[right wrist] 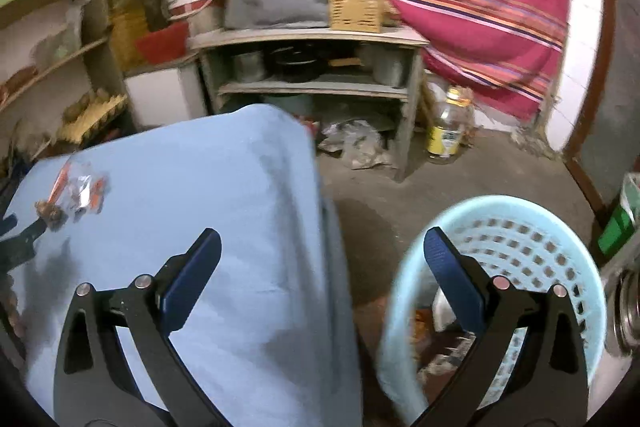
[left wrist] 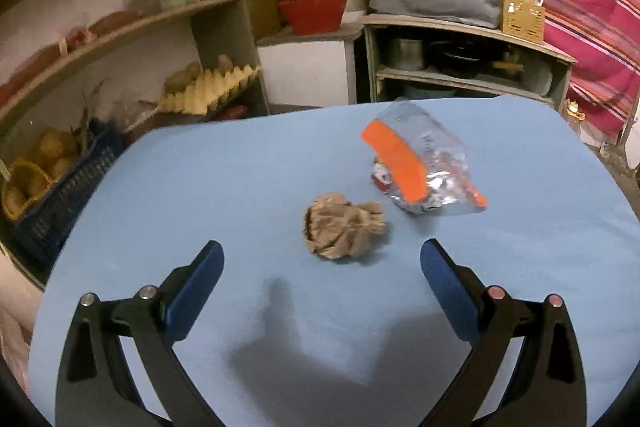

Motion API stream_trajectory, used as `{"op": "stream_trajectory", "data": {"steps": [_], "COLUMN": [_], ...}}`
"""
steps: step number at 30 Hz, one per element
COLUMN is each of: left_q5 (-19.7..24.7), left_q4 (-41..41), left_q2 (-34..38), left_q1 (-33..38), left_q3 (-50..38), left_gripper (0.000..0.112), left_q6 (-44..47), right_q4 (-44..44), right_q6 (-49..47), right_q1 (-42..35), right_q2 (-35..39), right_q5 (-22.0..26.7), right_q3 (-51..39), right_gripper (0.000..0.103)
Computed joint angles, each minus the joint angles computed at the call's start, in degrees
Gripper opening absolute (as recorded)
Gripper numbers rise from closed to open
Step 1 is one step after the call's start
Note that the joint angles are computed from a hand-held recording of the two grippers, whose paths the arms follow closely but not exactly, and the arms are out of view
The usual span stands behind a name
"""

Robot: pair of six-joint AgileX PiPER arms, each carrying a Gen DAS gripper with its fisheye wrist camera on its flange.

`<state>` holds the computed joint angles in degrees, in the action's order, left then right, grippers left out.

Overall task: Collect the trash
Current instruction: 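Move the left tool back over the table and grasp the brown paper ball, then lift the brown paper ball with the left tool while the right tool grasps the clear bag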

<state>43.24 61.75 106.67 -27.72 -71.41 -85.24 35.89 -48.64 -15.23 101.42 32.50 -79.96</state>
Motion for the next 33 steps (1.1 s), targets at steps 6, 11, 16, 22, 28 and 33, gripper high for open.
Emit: {"op": "stream_trajectory", "data": {"steps": [6,11,16,22,28,33], "left_q5": [-8.0,-11.1,-14.5,-17.3,-15.0,-14.9], "left_q4": [-4.7,-7.1,-19.1,-18.0,-7.3,-4.4], "left_q2": [-0.2,0.8,2.5,1.1,-4.3,-10.5], "left_q1": [5.1,6.5,9.5,10.3,9.7,11.7], "left_q3": [0.2,-2.0,-4.6,-2.7,2.0,7.2], "left_gripper": [0.096,0.075,0.051,0.048,0.048,0.048], "left_q6": [3.0,7.3,19.5,18.2,9.3,4.8], "right_q4": [-5.1,-7.8,-10.8,-14.7,-12.8,-15.7], "right_q6": [5.3,10.2,13.7,17.2,16.1,21.6], "right_q1": [6.0,9.0,12.7,16.7,22.5,29.8], "right_q2": [1.5,3.2,3.7,3.4,1.8,6.5], "right_q5": [-2.0,-2.5,-4.2,-5.5,-6.9,-3.5], "right_q3": [-0.3,-1.0,-0.2,0.5,0.2,-9.0], "right_gripper": [0.099,0.099,0.099,0.099,0.099,0.099]}}
